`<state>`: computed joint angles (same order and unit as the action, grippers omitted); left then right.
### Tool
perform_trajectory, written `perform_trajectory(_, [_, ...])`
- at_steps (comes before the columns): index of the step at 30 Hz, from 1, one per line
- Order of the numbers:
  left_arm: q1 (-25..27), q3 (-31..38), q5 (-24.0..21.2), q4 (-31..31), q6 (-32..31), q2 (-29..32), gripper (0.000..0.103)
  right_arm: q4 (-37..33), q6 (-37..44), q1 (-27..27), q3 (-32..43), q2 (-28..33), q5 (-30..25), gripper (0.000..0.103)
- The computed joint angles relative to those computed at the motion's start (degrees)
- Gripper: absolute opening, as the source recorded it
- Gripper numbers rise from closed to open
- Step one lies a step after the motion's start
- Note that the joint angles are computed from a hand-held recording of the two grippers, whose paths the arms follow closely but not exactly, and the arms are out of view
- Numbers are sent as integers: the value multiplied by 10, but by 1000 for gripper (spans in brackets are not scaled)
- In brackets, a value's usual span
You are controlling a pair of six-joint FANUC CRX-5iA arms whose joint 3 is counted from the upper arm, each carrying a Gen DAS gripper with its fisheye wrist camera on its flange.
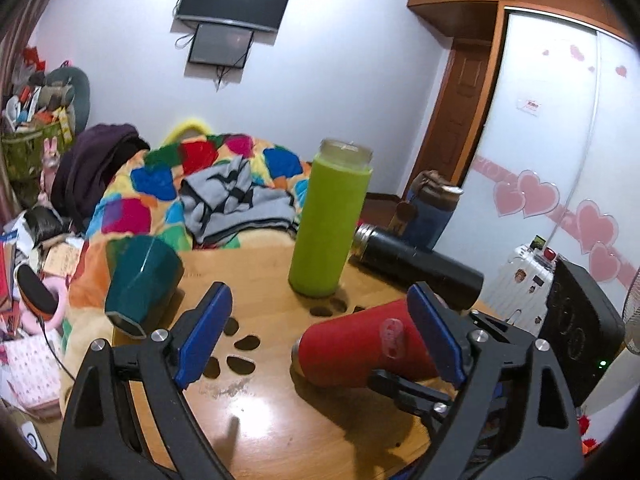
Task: Flip cup upside down
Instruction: 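Rotate the cup rim-down with the right gripper and lower it while the left gripper releases, then open the right gripper and withdraw both tools from the upside-down cup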
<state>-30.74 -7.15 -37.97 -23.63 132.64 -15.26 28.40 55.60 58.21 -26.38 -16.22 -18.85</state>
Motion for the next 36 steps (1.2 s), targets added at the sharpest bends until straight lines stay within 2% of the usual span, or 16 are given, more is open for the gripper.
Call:
perform_trajectory(4, [-11,20,-16,-28,12,11,90,12,-9,0,13,14,-6,59])
perform_trajectory(8, [-4,31,-30,-29,15,26,89,43,-39,2,18,29,-5,59])
perform_trajectory(13, [21,16,-11,-8,15,20,89,66,-61,2,22,42,-3,59])
perform_trajectory(17, [24,14,-17,-20,32,17,89,44,-44,1,25,40,2,59])
perform_trajectory(21, [35,9,-4,8,5,20,89,29,-31,2,28,34,-8,59])
perform_trajectory(27, [4,33,-40,-54,47,23,88,24,-32,-1,25,13,-25,60])
perform_trajectory(29, [-6,34,-45,-71,63,15,88,45,-56,-2,15,1,-25,60])
perform_trajectory(30, [-22,41,-60,-101,87,11,88,55,-67,-4,10,-5,-23,62])
perform_trajectory(33, [-76,67,-123,-185,142,11,88,142,-148,-15,-21,-29,-6,66])
perform_trajectory(35, [-98,76,-146,-212,158,10,88,181,-184,-22,-32,-40,-2,68])
perform_trajectory(36, [-109,79,-156,-223,164,9,88,205,-208,-26,-38,-47,1,74])
